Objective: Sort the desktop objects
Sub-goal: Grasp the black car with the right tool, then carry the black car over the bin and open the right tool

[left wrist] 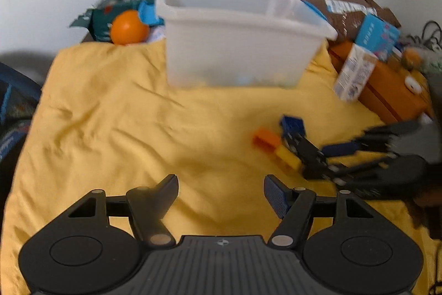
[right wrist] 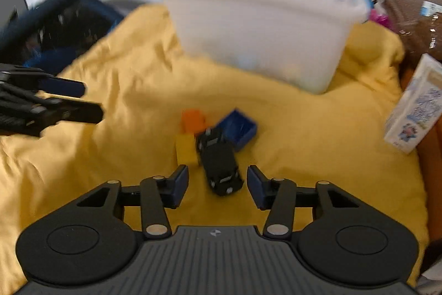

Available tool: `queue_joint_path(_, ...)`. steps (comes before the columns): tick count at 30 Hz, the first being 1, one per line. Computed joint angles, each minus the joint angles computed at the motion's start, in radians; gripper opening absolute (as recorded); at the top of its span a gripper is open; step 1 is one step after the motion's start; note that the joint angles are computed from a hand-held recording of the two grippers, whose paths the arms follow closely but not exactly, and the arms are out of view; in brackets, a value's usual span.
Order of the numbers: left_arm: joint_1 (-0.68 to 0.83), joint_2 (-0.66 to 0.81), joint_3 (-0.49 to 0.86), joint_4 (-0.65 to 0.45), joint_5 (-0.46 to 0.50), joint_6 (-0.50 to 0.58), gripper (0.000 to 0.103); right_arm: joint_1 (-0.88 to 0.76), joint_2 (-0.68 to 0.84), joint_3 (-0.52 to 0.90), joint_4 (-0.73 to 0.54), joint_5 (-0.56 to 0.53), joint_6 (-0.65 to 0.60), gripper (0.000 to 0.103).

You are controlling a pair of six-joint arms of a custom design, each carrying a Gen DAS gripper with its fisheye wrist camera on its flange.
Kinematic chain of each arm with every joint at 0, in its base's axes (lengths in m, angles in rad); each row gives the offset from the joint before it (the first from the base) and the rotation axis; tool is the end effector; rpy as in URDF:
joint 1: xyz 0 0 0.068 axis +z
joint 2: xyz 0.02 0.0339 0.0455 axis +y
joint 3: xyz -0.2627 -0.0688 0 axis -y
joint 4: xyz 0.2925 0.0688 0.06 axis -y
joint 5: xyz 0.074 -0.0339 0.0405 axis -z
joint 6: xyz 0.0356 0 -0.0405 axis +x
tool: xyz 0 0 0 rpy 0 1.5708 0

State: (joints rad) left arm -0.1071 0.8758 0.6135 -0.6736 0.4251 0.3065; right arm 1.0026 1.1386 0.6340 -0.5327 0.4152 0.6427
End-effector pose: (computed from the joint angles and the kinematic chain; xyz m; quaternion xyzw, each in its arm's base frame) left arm 0.2102 -0.0374 0.2117 0.2551 0.8953 -0.1690 0.3236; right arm 0.1462 0.2023 0.1714 -0.1155 0.9384 0.0538 0.3212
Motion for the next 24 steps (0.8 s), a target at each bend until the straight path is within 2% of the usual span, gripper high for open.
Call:
queue_joint_path(1, -0.014, -0.017, -0.012, -0.004, -0.005, 0.003, 0.072, -0.010, 0.026, 0.006, 0.017, -0.013, -0.010, 0.047)
queue_joint_path(2, -0.039, -0.028, -0.027, 0.002, -0.014, 0.001, 0.072, -0.013, 0.033, 0.000, 0.029, -0.022, -0.005, 0.036)
queue_joint_path(3, -0.061, -0.028, -0.031, 0.006, -0.014, -0.001, 0.072, -0.019, 0.029, -0.006, 0.042, -0.031, -0.005, 0.033)
queue_joint_path(7, -0.191, 0.020, -0.046, 0.096, -0.045, -0.039, 0.072, 0.013, -0.100, -0.053, 0.006, 0.008, 0.040, 0.033)
queue_joint_path(13, -0.353, 0.165, -0.039, 0.274, -0.147, -0.122, 0.071, 0.108, -0.342, -0.088, -0.256, 0.079, 0.203, 0.033)
queue_joint_path(15, -0.376, 0.199, -0.030, 0.310, -0.161, -0.151, 0.064, 0.142, -0.401, -0.097, -0.339, 0.102, 0.267, 0.033)
queue_joint_path(16, -0.374, 0.218, -0.021, 0.314, -0.146, -0.153, 0.048, 0.156, -0.419, -0.098, -0.367, 0.111, 0.290, 0.033)
queue_joint_path(17, -0.373, 0.234, -0.010, 0.303, -0.143, -0.144, 0.040, 0.174, -0.433, -0.100, -0.394, 0.122, 0.319, 0.033)
queue_joint_path(21, -0.352, 0.188, -0.022, 0.267, -0.142, -0.108, 0.040, 0.208, -0.464, -0.101, -0.442, 0.143, 0.386, 0.033)
queue_joint_path(24, -0.285, 0.130, -0.014, 0.214, -0.098, -0.107, 0.040, 0.198, -0.459, -0.088, -0.419, 0.153, 0.369, 0.033)
